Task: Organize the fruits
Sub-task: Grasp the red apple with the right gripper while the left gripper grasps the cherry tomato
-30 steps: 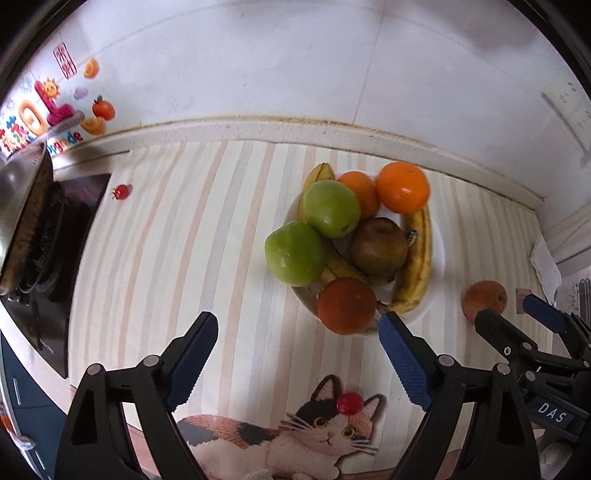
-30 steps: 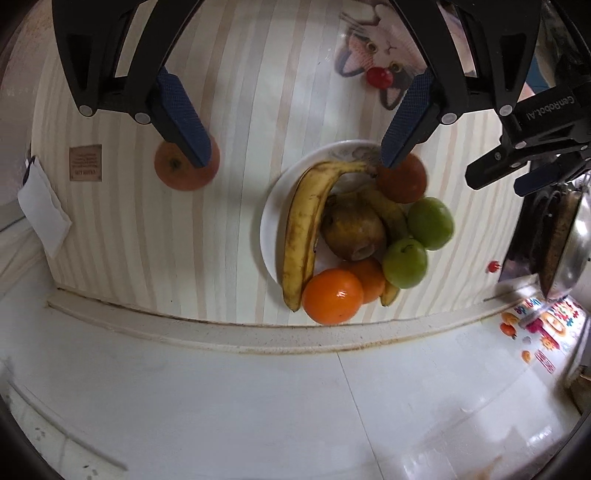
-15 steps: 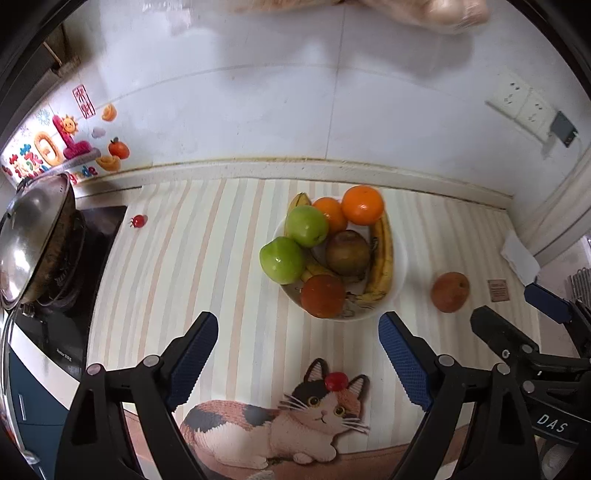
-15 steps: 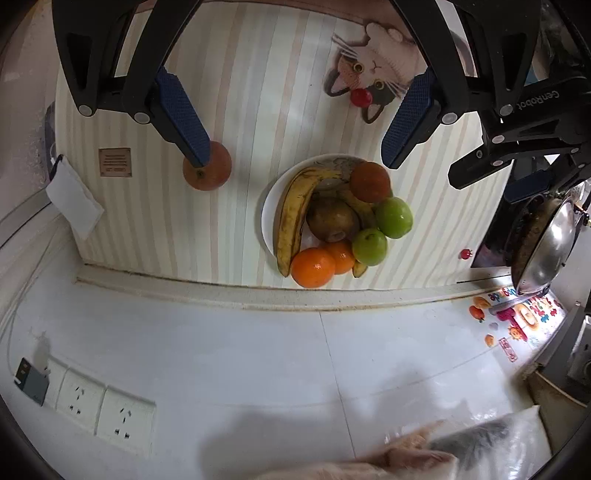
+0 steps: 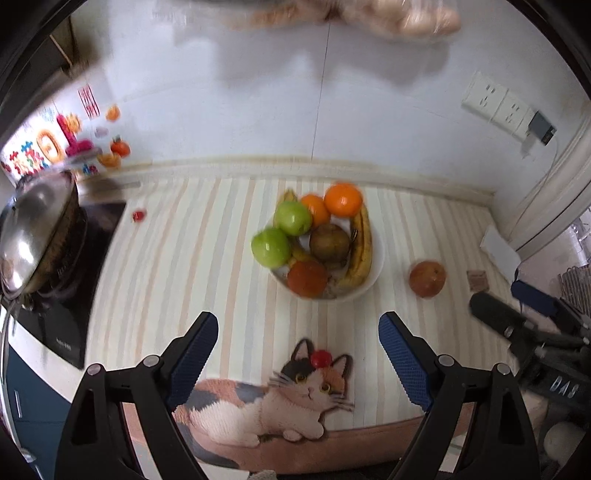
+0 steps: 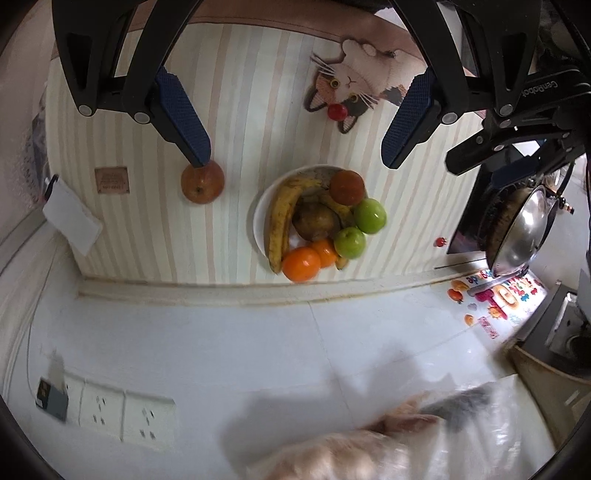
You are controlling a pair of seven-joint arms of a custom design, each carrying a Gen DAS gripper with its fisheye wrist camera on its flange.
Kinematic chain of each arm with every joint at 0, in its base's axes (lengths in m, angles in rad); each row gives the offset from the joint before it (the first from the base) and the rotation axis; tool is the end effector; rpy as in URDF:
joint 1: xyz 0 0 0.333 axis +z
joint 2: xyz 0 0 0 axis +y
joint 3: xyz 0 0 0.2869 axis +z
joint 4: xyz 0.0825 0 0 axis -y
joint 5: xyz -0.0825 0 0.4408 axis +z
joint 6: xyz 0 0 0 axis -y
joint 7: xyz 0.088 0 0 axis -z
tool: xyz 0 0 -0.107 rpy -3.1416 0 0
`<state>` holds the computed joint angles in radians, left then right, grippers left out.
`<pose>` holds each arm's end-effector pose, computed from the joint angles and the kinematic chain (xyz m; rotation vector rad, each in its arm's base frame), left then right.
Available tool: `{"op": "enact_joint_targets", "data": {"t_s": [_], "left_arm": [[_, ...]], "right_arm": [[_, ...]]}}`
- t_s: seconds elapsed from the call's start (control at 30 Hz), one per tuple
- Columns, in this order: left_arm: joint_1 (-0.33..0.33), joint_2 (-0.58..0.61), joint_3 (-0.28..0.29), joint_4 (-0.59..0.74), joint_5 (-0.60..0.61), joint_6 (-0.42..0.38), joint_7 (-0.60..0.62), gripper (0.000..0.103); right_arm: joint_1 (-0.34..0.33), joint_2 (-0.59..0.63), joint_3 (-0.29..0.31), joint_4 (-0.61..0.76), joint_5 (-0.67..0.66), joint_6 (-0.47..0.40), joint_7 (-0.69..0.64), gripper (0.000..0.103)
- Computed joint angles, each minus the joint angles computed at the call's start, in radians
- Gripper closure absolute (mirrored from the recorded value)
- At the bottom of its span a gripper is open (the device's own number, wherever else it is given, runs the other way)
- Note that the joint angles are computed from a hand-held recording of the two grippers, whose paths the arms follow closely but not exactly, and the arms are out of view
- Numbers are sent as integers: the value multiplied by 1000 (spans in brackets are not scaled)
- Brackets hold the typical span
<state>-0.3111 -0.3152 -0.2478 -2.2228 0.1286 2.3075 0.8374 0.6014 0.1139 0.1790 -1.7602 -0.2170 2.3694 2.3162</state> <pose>0.4707 -0.2981 0.4941 -2.1214 1.9126 -0.5175 0.4936 0.4792 0.5048 -1.9975 1.7253 -0.2410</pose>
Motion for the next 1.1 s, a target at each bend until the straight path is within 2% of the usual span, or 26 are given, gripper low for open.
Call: {"op": "enact_joint_targets", "data": {"t_s": [0.2, 0.37, 0.6, 0.87, 1.0, 1.1], "left_arm": [[-8, 129, -8, 36, -20, -56, 10, 14], [-11, 254, -10, 83, -65, -76, 33, 14], [-4, 385, -16, 151, -95, -93, 45, 14], [5, 452, -22, 186, -122, -99, 53, 14], [6, 465, -27, 190, -136, -98, 58, 14], [9, 462, -27, 182, -148, -93, 62, 14]], "right_arm": [[-31, 30, -26, -41, 12, -10, 10, 10], [-61, 104, -51, -27, 65, -27, -15, 10], [-71, 243, -85, 75, 90, -41, -52, 10], [-74, 411, -104, 251, 158, -108, -128, 14], [-69, 490, -116, 344, 176, -164, -155, 30], [-75, 510, -117, 355, 197, -149, -179, 33]]}}
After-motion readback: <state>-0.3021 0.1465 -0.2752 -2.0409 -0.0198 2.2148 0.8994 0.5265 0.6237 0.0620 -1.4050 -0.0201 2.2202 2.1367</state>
